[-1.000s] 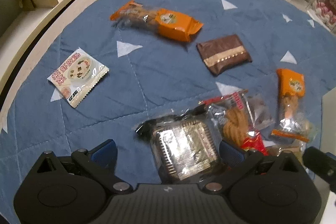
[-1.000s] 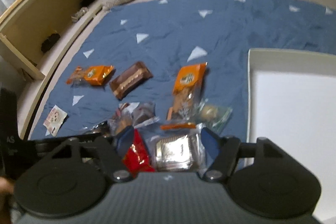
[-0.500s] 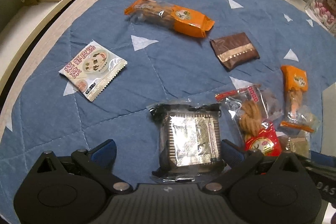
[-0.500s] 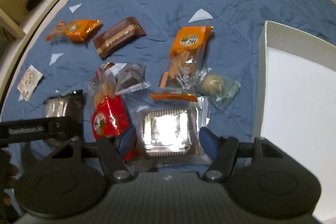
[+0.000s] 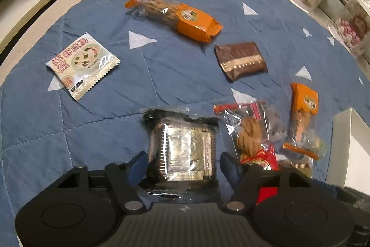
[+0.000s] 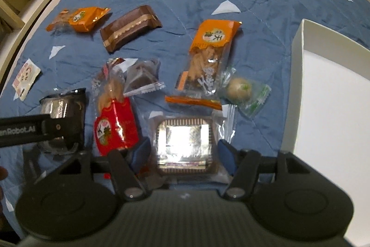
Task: Organize snacks
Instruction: 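Close the left tool on the silver-wrapped square cake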
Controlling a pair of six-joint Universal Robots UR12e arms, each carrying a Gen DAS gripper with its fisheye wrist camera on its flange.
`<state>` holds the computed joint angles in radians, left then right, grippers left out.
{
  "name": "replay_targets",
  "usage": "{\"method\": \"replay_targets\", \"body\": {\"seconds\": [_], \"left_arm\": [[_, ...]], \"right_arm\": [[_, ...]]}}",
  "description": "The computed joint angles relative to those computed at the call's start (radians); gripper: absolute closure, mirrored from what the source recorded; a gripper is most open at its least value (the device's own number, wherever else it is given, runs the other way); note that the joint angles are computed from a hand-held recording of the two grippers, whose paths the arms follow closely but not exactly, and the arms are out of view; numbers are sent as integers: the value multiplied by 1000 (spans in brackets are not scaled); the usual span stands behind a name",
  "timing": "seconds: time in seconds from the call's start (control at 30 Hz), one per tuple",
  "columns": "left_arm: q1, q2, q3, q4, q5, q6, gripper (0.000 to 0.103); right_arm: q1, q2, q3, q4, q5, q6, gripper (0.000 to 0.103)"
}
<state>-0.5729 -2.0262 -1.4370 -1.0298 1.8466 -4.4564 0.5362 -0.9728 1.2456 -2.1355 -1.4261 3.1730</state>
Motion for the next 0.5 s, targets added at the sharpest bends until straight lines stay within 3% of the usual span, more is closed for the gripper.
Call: {"method": "replay_targets", "body": {"seconds": [0.17, 0.37, 0.5], "left_arm": [[6, 4, -15, 16, 1, -8, 38], [-3, 6, -9, 20, 22, 13, 46], [-9, 22, -27, 68, 21, 2, 47]], "right_arm": [[2, -6, 7, -9, -8, -22, 43], [-3, -18, 17, -30, 1, -10, 45], [-11, -39, 39, -67, 16, -2, 45]]}}
